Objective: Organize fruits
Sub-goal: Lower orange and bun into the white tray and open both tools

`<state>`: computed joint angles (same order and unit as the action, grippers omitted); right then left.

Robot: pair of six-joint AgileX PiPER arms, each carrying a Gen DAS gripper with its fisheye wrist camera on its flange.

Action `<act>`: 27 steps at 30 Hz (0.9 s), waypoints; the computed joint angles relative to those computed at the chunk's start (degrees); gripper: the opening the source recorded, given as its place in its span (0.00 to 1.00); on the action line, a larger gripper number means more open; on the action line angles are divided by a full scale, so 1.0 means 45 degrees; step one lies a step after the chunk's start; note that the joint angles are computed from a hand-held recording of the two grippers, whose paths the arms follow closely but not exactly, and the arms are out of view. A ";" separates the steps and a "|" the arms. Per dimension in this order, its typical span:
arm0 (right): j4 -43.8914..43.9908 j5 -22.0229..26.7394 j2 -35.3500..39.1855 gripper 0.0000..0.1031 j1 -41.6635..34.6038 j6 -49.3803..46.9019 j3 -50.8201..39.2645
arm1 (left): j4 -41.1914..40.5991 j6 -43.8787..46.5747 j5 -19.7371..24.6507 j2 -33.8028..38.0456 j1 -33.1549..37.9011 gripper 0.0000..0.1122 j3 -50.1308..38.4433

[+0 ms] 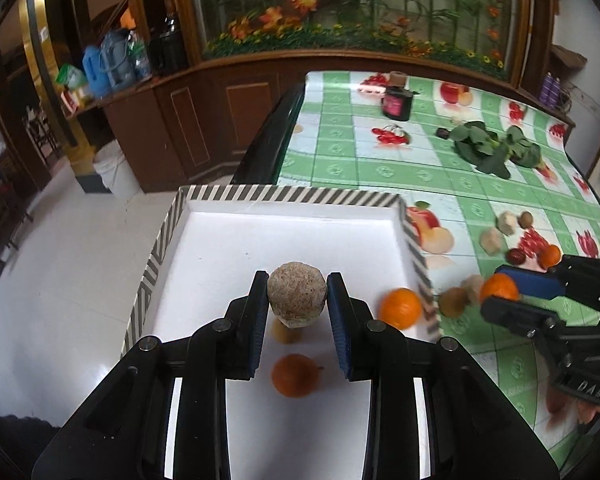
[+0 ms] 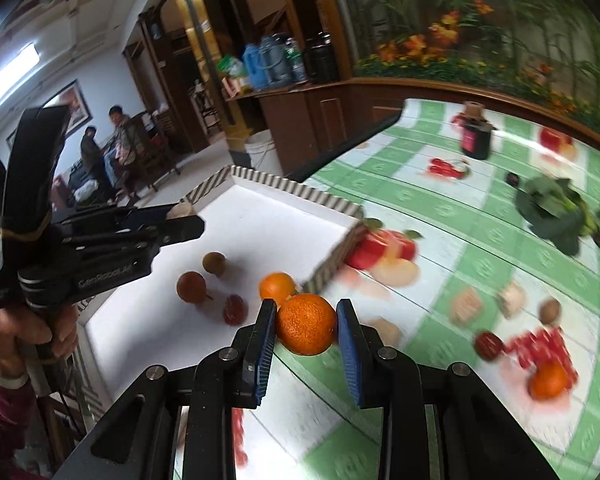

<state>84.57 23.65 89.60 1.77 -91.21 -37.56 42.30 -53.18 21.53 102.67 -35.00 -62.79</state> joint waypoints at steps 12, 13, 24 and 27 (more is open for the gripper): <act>-0.2458 -0.0478 0.2956 0.29 0.1417 0.2776 -0.3494 | -0.1952 0.2187 0.0293 0.1658 0.0869 0.25 -0.1588; -0.2604 -0.0516 0.3154 0.29 0.1464 0.2940 -0.3714 | -0.1999 0.2255 0.0305 0.1745 0.0908 0.25 -0.1659; -0.4588 -0.0564 0.4723 0.29 0.1865 0.4950 -0.5439 | -0.3285 0.3369 0.0450 0.2545 0.1346 0.26 -0.2480; -0.5011 -0.0506 0.5028 0.29 0.1849 0.5522 -0.5671 | -0.3768 0.3736 0.0424 0.2584 0.1423 0.26 -0.2468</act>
<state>62.02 21.38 112.22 10.09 -66.37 -63.08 25.34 -36.37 23.44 114.30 -28.60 -73.89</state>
